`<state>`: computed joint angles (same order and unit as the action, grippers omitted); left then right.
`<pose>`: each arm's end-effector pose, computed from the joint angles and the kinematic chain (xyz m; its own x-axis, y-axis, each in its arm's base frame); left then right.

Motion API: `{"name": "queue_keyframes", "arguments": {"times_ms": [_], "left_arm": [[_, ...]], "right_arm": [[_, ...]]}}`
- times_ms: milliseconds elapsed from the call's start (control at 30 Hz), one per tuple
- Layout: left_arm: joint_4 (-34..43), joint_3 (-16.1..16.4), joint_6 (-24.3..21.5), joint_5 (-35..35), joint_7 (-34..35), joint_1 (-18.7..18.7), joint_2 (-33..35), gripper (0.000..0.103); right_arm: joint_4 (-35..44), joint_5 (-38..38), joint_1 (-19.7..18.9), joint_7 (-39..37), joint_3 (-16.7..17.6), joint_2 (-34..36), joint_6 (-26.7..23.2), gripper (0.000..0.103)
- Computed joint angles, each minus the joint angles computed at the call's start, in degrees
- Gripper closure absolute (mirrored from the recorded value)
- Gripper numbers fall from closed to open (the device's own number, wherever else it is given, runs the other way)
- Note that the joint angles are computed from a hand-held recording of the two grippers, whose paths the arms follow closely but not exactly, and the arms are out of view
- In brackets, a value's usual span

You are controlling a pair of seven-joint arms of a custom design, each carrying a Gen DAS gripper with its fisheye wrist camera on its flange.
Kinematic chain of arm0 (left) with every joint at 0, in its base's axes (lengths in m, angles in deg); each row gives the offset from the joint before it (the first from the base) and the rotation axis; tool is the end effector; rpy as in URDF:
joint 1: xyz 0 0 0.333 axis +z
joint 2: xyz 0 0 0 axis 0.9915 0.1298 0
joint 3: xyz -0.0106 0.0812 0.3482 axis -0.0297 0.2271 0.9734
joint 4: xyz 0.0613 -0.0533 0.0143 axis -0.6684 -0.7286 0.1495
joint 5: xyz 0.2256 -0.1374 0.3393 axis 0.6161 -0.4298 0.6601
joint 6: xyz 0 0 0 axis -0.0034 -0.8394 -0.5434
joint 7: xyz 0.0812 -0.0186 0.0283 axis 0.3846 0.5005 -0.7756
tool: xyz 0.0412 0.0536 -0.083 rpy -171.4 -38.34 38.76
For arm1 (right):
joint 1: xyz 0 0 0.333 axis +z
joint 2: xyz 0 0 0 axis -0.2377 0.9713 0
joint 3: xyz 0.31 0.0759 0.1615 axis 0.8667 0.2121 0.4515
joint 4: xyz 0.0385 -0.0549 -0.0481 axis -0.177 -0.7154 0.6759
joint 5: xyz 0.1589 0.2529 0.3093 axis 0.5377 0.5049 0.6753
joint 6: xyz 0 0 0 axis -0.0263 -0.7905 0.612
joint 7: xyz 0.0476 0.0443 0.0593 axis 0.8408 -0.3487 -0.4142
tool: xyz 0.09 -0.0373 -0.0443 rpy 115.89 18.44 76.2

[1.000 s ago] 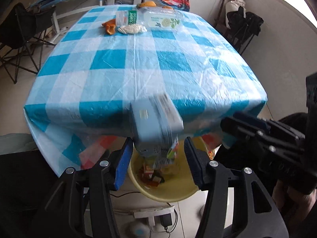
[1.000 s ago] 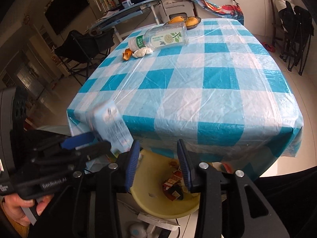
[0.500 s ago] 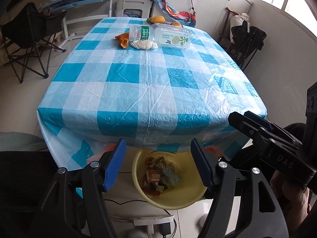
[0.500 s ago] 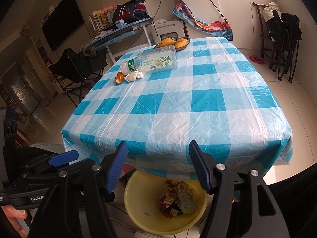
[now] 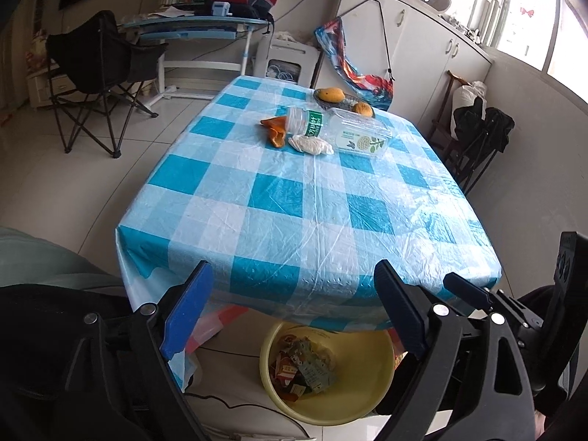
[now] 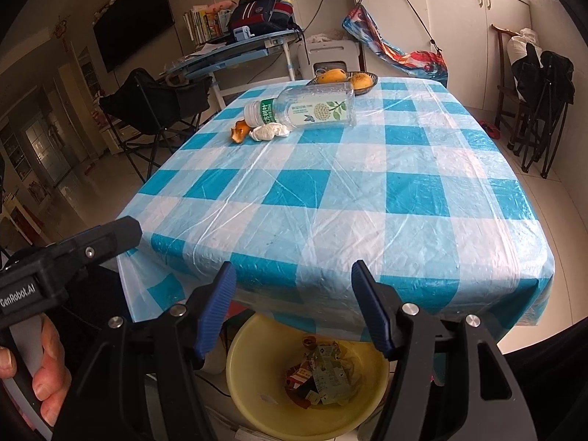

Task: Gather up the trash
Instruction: 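Grasp the orange peel with the left gripper while the right gripper grasps the crumpled tissue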

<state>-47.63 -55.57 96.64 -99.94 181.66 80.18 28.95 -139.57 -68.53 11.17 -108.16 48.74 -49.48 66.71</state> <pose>0.6871 -0.1678 0.4641 -0.4760 -0.8506 0.2234 -0.7038 0.2162 -0.6767 0.6055 0.3108 0.4296 -0.2689 -0.9389 -0.2147 -0.6410 0.3408 -0.6878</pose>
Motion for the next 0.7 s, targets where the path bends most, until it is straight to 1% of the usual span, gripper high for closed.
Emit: {"name": "queue_keyframes", "arguments": {"times_ms": [133, 233, 333, 400, 533, 700], "left_arm": [[0.81, 0.65, 0.01, 1.15, -2.65, -0.17, 0.67, 0.016], [3.03, 0.6, -2.2, 1.3, -3.66, 0.3, 1.75, 0.016], [7.18, 1.5, -3.88, 3.44, -7.65, 0.0, 3.72, 0.016], [11.25, 2.53, -6.0, 6.65, -11.77, -0.63, 5.82, 0.016], [20.89, 3.79, -9.27, 13.45, -18.5, -1.93, 11.46, 0.016], [30.64, 4.39, -12.12, 19.19, -25.15, -2.88, 18.1, 0.016]], "right_arm": [[0.96, 0.74, -0.02, -0.99, 0.05, 0.89, 1.14, 0.04], [1.81, 2.11, -0.39, -2.68, -0.06, 1.61, 3.24, 0.04], [3.27, 5.87, -1.38, -7.34, -0.06, 2.82, 4.96, 0.04], [4.07, 8.19, -1.91, -9.87, -0.45, 3.47, 6.31, 0.04], [6.24, 14.08, -3.33, -17.06, -0.55, 5.04, 7.47, 0.04], [11.27, 24.11, -6.34, -31.65, 1.64, 8.81, 7.04, 0.041]]}}
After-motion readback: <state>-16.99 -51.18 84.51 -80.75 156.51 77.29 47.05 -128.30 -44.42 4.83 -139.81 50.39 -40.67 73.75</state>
